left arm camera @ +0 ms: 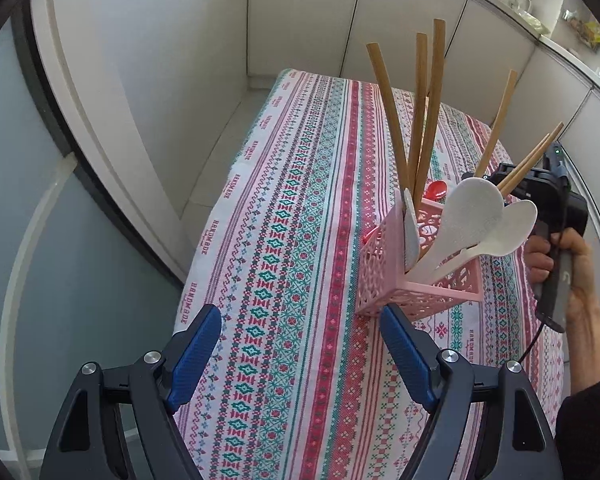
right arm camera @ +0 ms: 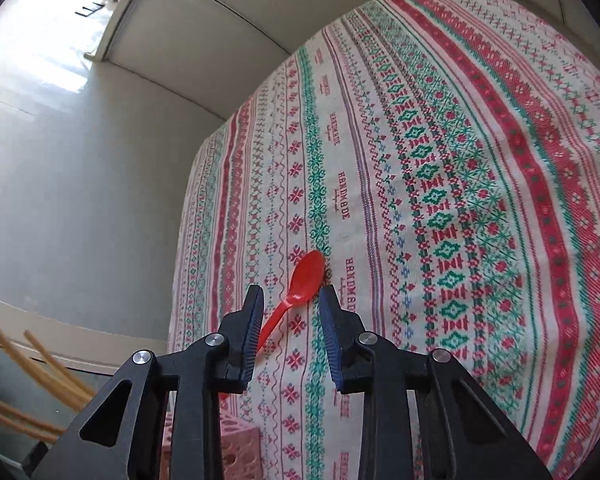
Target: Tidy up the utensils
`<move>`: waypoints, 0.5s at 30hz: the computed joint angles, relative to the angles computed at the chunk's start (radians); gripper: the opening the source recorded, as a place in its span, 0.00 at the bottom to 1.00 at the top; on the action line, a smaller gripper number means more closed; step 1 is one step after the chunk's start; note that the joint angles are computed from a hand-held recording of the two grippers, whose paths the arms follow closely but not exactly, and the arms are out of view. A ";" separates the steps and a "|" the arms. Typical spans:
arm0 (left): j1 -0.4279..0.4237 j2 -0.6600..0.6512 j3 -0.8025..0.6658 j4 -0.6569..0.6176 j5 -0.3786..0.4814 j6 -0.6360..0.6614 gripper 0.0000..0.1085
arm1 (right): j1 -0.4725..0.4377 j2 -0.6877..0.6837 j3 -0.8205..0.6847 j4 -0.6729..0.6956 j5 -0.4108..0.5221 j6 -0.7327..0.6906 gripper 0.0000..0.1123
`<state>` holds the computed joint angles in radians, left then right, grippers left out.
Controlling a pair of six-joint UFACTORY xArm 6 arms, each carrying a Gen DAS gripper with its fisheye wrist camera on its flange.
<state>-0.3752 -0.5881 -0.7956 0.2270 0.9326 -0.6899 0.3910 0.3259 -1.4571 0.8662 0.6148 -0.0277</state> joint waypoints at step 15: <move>0.004 -0.004 0.000 -0.006 -0.003 -0.008 0.76 | 0.031 0.126 -0.102 -0.042 -0.084 -0.011 0.01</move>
